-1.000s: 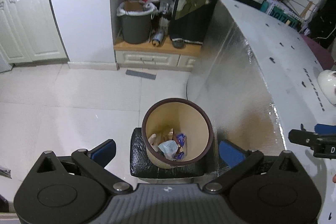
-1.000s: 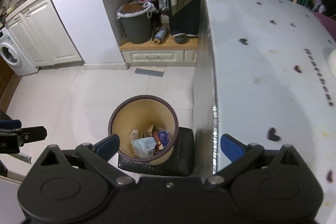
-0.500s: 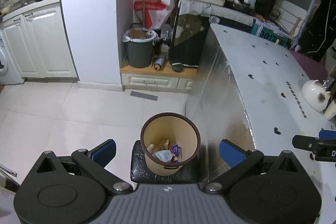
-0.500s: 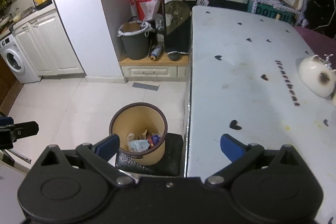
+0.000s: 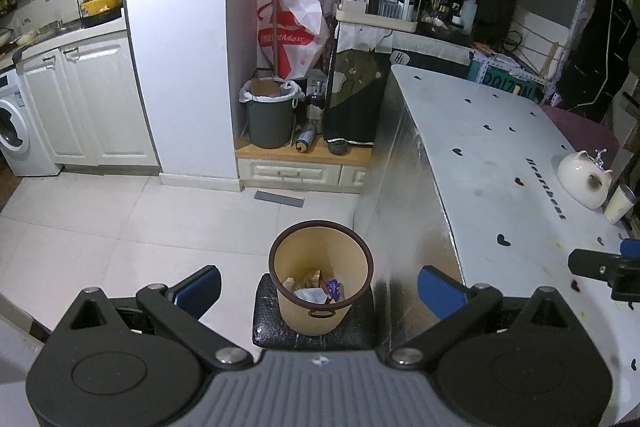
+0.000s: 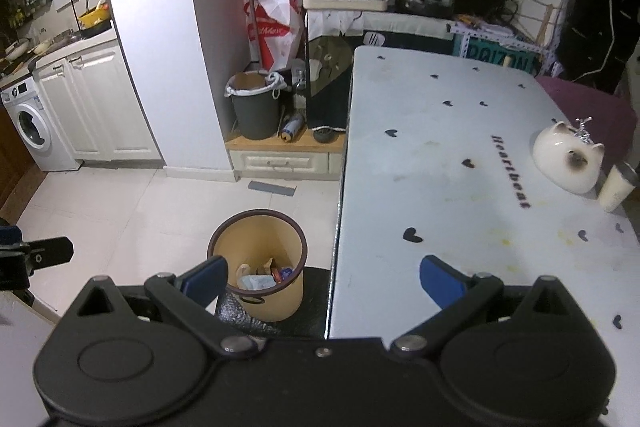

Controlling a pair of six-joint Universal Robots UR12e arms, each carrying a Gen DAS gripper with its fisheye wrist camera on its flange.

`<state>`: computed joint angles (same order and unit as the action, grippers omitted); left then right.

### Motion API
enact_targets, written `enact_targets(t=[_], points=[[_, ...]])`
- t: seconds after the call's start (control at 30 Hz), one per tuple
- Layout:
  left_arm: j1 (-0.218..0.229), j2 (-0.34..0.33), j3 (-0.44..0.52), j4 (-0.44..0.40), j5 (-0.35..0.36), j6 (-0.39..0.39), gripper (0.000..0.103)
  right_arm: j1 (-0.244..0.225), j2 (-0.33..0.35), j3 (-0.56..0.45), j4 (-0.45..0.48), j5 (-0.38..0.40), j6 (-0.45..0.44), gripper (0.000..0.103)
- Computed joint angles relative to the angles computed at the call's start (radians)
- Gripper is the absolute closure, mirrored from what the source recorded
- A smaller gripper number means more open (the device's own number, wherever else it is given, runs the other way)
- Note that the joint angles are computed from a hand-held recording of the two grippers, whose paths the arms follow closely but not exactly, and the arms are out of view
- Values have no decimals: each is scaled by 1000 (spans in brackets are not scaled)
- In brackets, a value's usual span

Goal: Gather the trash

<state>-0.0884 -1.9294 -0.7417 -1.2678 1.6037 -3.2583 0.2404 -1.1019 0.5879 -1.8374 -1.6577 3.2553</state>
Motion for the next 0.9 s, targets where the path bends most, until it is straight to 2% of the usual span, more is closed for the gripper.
enact_targets(t=[0.23,0.57,0.9], points=[[-16,43,-56,40,24,5,0,-2,-65,95,-51,5,0,0],[-26,74,-93,49,25,5,0,-4,-133,199,-118,19,6,0],[-35,99,-127,72,27,3,0,1,-152,225,-138,11,2,0]])
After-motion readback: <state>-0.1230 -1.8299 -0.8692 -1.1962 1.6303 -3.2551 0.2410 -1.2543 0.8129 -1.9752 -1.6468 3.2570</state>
